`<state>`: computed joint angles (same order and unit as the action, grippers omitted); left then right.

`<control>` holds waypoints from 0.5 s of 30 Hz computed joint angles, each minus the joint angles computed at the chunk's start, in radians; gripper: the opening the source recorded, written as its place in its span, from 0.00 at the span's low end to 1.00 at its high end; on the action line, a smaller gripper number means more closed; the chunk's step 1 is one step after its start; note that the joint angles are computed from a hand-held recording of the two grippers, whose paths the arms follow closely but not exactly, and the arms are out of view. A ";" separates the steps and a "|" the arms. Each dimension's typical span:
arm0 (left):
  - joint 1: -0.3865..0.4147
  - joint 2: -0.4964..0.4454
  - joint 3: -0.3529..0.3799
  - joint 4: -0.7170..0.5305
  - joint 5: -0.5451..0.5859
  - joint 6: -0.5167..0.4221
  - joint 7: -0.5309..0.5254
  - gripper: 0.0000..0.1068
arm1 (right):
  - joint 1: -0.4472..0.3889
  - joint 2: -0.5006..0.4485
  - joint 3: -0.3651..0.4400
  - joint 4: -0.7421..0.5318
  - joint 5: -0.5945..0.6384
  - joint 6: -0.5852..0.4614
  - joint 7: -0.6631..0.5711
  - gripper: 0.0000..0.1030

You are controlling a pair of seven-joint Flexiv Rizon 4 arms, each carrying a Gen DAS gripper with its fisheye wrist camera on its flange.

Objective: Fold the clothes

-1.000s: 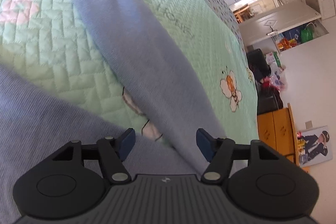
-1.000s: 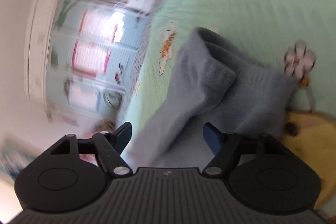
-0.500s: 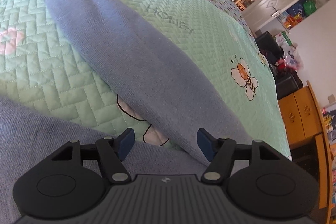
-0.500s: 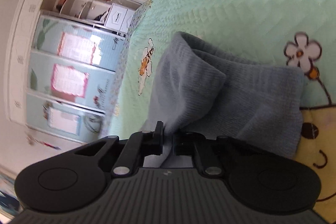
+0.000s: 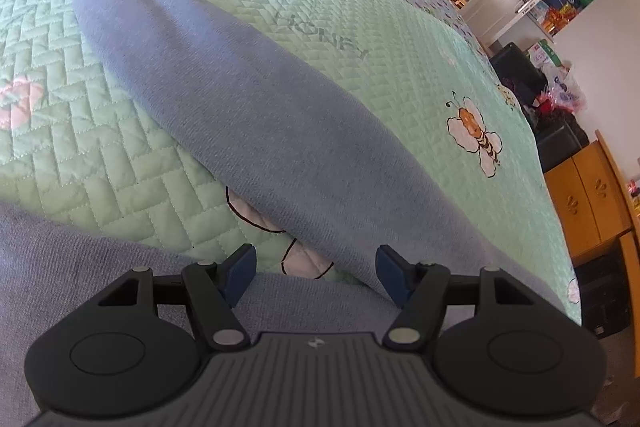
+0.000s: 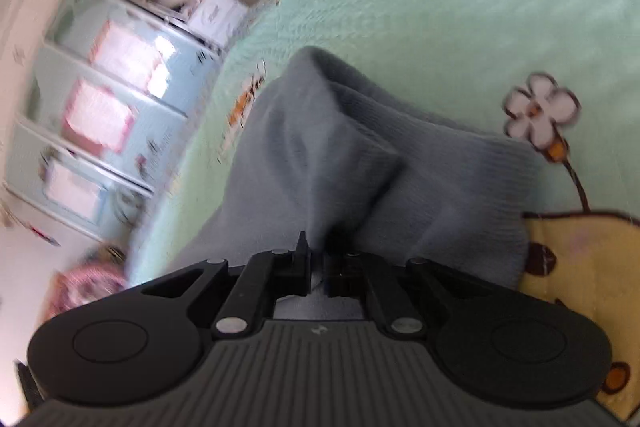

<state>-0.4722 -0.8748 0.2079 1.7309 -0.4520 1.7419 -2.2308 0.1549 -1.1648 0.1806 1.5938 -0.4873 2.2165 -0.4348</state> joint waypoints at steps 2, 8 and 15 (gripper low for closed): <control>-0.011 0.000 0.013 0.000 -0.004 -0.007 -0.005 0.64 | 0.017 0.006 -0.017 0.014 0.019 0.020 -0.022 0.03; -0.031 0.015 0.037 0.021 -0.004 -0.015 -0.032 0.64 | 0.043 -0.007 -0.038 0.016 0.055 0.075 -0.070 0.03; 0.239 0.035 -0.284 0.173 0.072 0.346 -0.187 0.68 | 0.058 -0.040 -0.053 0.003 0.077 0.165 -0.108 0.03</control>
<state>-0.2329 -0.8401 -0.0763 1.9043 -0.3802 2.0875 -2.4177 0.2132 -1.2047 0.1276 1.5964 -0.4107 2.3815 -0.5428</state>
